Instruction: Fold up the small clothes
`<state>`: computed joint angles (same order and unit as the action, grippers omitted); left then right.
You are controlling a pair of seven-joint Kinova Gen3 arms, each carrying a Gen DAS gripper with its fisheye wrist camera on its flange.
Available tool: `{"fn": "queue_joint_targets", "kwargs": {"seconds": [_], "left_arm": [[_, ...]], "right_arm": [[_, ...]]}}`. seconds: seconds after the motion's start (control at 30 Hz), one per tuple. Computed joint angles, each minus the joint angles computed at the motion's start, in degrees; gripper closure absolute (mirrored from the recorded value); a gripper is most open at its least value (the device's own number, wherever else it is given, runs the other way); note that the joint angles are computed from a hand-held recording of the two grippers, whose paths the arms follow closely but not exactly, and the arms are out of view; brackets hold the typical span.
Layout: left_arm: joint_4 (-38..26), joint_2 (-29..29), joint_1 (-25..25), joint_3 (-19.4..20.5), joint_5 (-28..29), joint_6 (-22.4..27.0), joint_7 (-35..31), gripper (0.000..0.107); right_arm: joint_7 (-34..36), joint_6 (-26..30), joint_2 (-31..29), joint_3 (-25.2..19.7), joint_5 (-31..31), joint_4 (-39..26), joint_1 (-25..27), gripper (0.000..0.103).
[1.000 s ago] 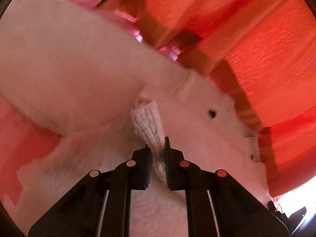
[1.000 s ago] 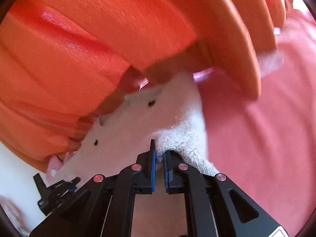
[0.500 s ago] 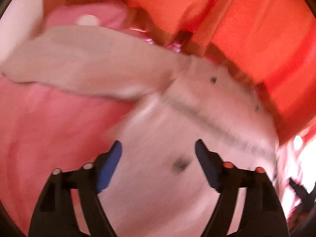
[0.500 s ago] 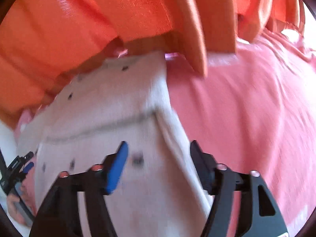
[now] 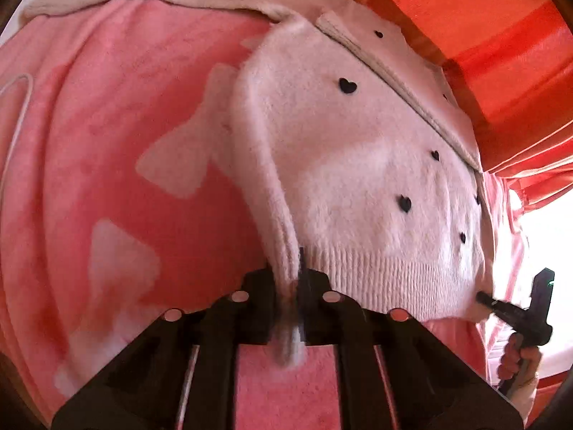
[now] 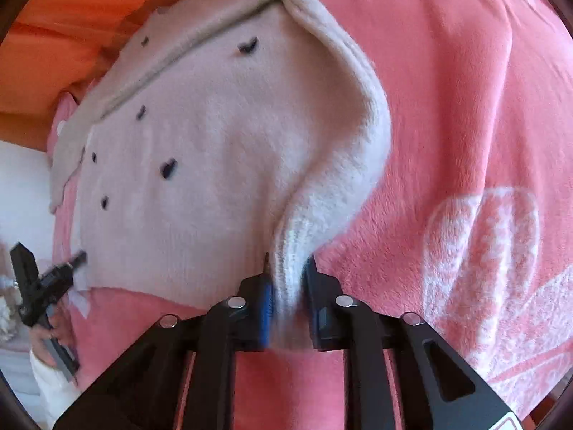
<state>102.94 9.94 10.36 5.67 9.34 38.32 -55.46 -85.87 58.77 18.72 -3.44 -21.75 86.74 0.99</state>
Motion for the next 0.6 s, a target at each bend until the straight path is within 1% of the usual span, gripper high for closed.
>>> {"fn": "queue_joint_targets", "kwargs": {"seconds": [0.07, 0.13, 0.17, 0.2, 0.23, 0.27, 0.3, 0.33, 0.4, 0.43, 0.47, 0.5, 0.53, 0.57, 0.6], "left_arm": [[0.99, -2.73, 2.08, -0.77, -2.73, -0.24, 2.50, 0.101], [3.09, -7.36, 1.64, 0.28, -2.75, -0.26, 1.74, 0.101], [3.34, -9.04, 1.51, 0.50, -2.62, 0.61, 1.01, 0.101], [3.73, -10.94, 1.82, 1.01, -3.42, 1.96, 1.18, 0.101], [3.96, -12.29, 1.92, 1.58, -3.67, 3.44, 1.02, 0.101], [4.96, -13.95, 3.09, 1.45, -3.00, 4.56, 0.39, 0.101], [6.04, -15.58, 3.47, 1.63, -2.82, 5.95, 0.48, 0.101], [6.85, -16.16, 3.14, 2.88, -2.15, 6.40, -0.37, 0.101], [9.64, -16.55, 4.38, 4.15, -0.83, 5.95, -0.43, 0.101], [10.68, -16.54, 4.31, 4.54, 0.25, 5.27, -0.93, 0.100], [11.65, -16.24, 5.29, 3.99, 1.10, 4.10, -1.32, 0.099], [12.32, -16.43, 5.20, 4.48, 1.02, 3.33, -0.81, 0.098], [12.57, -17.08, 4.93, 4.95, 0.05, 2.49, 0.63, 0.096], [12.31, -17.49, 4.85, 4.81, -0.20, 1.61, 1.17, 0.095], [12.27, -18.81, 4.12, 4.63, -0.99, 0.39, 2.06, 0.090]], "right_arm": [[2.05, -1.40, -4.86, 0.68, -0.67, 2.66, 0.20, 0.093], [4.44, -3.03, -9.96, -1.83, -0.86, 5.99, 3.78, 0.093], [5.46, -2.72, -12.61, -2.82, -1.16, 7.53, 6.00, 0.094], [6.71, -2.33, -15.01, -2.77, -1.39, 9.32, 7.31, 0.094], [7.95, -1.88, -16.75, -1.75, -1.67, 10.80, 7.56, 0.094], [8.73, -1.96, -18.17, -0.92, -1.47, 12.41, 7.35, 0.094], [8.81, -1.39, -19.15, 0.83, -1.01, 13.61, 6.17, 0.094], [9.07, -1.54, -20.05, 2.95, 0.10, 15.53, 4.15, 0.093], [7.36, -2.07, -19.85, 6.51, 3.79, 18.58, -0.45, 0.093], [7.10, -2.98, -19.42, 7.67, 4.94, 20.00, -1.80, 0.091], [6.77, -3.79, -19.19, 8.08, 5.16, 21.18, -2.12, 0.087], [5.68, -5.26, -19.91, 7.54, 4.67, 22.22, -1.38, 0.086], [3.65, -5.79, -20.60, 5.94, 5.01, 22.33, -0.25, 0.084], [1.32, -6.54, -21.81, 3.45, 6.28, 21.86, 1.90, 0.083], [-1.01, -8.23, -23.14, 0.79, 8.48, 21.92, 3.87, 0.081]]}}
